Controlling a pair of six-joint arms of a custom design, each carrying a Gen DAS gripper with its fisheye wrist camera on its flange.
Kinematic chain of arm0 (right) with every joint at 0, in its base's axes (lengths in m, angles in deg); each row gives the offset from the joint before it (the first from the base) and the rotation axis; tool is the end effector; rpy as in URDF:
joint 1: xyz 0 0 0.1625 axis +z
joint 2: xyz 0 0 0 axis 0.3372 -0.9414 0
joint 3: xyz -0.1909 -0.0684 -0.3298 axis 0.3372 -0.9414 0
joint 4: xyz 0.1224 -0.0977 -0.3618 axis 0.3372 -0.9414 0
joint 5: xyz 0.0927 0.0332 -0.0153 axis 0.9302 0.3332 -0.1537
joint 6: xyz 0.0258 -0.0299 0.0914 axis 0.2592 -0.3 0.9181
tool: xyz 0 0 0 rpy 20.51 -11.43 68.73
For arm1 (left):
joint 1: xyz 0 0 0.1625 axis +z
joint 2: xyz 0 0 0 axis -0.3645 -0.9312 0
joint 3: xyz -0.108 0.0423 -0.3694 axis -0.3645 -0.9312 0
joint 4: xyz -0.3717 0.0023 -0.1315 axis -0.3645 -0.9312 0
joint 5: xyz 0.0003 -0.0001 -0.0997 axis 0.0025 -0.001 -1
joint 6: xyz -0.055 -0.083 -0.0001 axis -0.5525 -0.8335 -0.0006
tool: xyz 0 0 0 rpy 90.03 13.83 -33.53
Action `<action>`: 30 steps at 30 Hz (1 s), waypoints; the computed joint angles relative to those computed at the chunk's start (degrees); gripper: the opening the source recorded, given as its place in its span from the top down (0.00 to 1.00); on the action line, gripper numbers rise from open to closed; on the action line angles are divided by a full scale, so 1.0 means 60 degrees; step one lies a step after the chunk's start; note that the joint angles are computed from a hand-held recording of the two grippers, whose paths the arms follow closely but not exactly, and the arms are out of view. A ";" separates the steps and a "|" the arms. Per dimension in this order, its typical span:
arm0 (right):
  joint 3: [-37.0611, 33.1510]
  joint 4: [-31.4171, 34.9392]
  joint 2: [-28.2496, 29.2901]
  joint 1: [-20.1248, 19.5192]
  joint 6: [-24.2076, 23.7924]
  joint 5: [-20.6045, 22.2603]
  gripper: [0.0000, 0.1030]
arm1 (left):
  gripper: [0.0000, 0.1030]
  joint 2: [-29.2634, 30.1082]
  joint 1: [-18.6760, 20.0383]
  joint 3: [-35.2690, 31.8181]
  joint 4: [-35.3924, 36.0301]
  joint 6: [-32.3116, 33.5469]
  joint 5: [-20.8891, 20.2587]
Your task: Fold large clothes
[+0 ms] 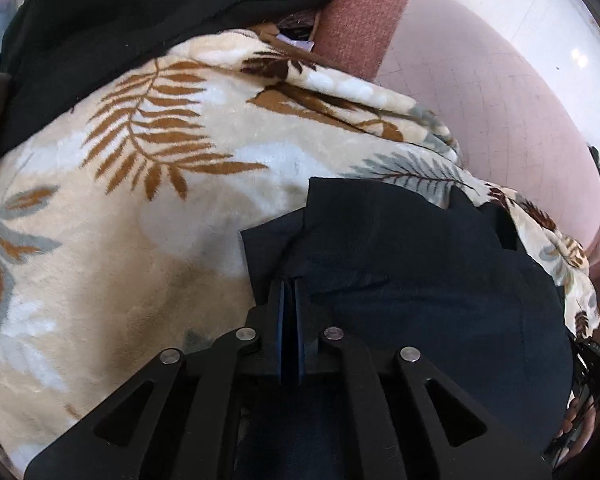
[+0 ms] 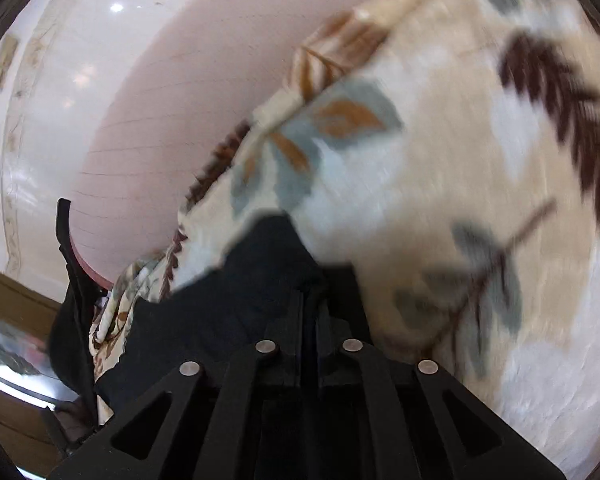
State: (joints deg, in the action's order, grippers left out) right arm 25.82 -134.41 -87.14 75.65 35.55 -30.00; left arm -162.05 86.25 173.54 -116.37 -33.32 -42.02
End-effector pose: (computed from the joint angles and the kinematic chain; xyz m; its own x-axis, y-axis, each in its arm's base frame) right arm 0.1883 -0.7346 0.0546 -0.9880 -0.0588 0.1431 -0.1135 0.9041 -0.4119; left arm 0.0178 -0.4793 0.3290 -0.6710 -0.6355 -0.3820 -0.1216 0.6025 -0.7888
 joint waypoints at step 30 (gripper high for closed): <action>0.6165 -0.4525 -0.3635 0.0867 -0.0452 -0.1945 0.60 | 0.88 -0.2288 -0.2302 0.2664 0.2622 -0.3476 -0.0323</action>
